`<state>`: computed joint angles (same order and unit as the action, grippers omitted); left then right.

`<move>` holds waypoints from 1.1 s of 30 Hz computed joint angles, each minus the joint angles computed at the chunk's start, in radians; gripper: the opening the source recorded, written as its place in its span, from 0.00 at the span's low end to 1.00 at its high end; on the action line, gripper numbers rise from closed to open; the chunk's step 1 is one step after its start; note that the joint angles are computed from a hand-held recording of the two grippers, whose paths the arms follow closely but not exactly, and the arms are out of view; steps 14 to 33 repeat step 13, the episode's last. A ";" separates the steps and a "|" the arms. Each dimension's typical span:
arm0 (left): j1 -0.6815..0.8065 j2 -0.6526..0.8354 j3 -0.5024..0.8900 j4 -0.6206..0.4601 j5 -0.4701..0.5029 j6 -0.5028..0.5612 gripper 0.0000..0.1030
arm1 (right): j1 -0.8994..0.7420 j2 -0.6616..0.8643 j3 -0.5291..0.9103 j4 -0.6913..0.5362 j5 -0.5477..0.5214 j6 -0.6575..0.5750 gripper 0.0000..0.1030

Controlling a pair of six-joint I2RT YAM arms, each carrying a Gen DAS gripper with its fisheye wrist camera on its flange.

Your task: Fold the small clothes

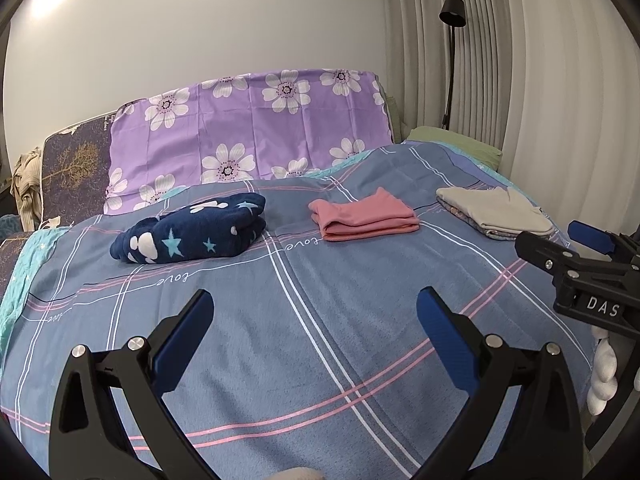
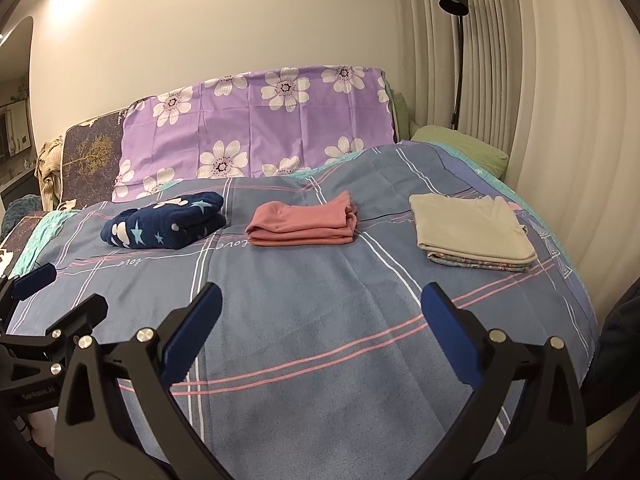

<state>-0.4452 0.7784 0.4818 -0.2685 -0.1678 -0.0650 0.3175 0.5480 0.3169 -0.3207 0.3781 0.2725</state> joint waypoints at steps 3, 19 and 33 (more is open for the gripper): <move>0.001 0.001 -0.004 0.003 0.002 0.000 0.99 | 0.004 0.007 -0.002 0.002 0.004 0.003 0.98; 0.007 0.000 -0.010 0.005 0.004 -0.001 0.99 | 0.027 0.026 -0.006 0.010 0.022 0.013 0.98; 0.007 0.000 -0.010 0.005 0.004 -0.001 0.99 | 0.027 0.026 -0.006 0.010 0.022 0.013 0.98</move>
